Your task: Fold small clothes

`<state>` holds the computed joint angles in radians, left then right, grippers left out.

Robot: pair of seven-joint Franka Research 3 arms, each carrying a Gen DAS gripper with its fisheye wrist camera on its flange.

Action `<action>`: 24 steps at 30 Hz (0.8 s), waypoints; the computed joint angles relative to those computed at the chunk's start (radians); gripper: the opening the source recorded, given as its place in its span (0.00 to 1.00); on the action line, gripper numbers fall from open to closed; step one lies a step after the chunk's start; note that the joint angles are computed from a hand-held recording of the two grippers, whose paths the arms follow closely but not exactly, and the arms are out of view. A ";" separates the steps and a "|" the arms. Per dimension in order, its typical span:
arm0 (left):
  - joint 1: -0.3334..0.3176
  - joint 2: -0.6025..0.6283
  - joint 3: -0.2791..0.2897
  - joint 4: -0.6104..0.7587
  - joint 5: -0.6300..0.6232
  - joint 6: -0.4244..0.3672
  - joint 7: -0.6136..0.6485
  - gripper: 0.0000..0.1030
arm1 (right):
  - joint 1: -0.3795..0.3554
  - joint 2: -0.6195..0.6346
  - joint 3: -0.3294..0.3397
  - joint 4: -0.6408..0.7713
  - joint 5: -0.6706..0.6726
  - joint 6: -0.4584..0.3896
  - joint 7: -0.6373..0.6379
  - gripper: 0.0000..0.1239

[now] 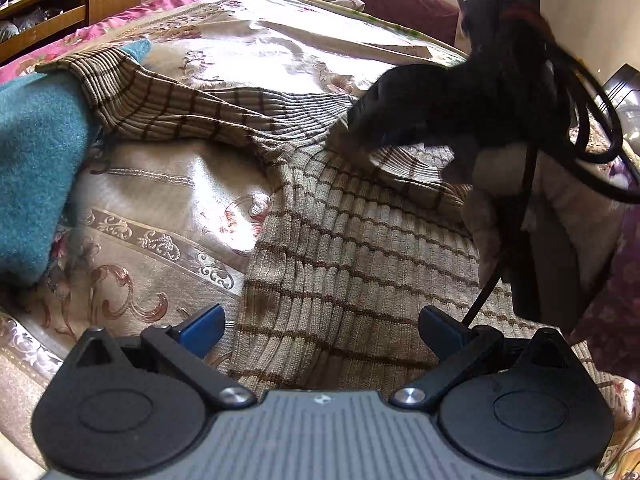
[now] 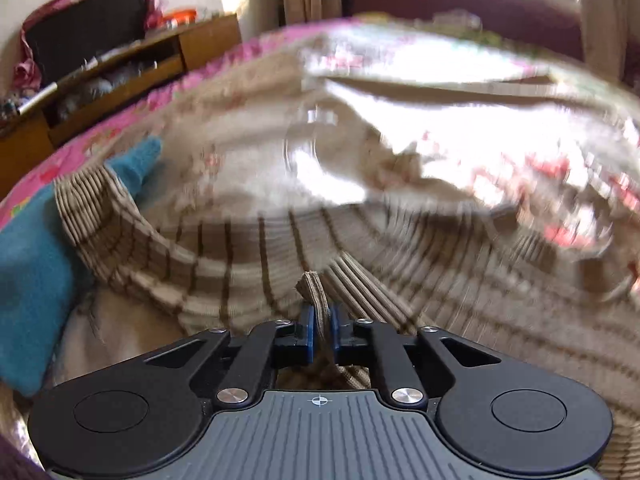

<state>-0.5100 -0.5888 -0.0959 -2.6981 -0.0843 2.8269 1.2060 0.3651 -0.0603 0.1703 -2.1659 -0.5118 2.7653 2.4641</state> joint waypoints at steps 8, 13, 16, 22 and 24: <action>0.008 0.009 -0.012 0.001 0.019 0.016 0.000 1.00 | -0.060 -0.210 0.021 -0.213 0.142 0.091 -0.032 0.23; 0.022 0.015 -0.030 0.009 0.049 0.023 -0.015 1.00 | -0.180 -0.434 0.084 -0.385 0.180 0.048 0.037 0.23; -0.002 0.033 -0.006 0.029 0.047 0.059 0.013 1.00 | -0.263 -0.585 0.126 -0.486 0.194 -0.003 0.078 0.23; 0.100 0.216 -0.095 0.201 0.176 0.153 0.005 1.00 | -0.394 -0.807 0.153 -0.651 0.258 -0.043 0.129 0.24; 0.157 0.302 -0.147 0.281 0.235 0.152 -0.044 1.00 | -0.417 -0.835 0.145 -0.689 0.282 -0.038 0.120 0.25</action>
<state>-0.3526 -0.2864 -0.2427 -2.4168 0.1512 2.9792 1.1619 -0.0518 -0.8952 0.3153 -2.8545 -0.2300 2.7271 2.5842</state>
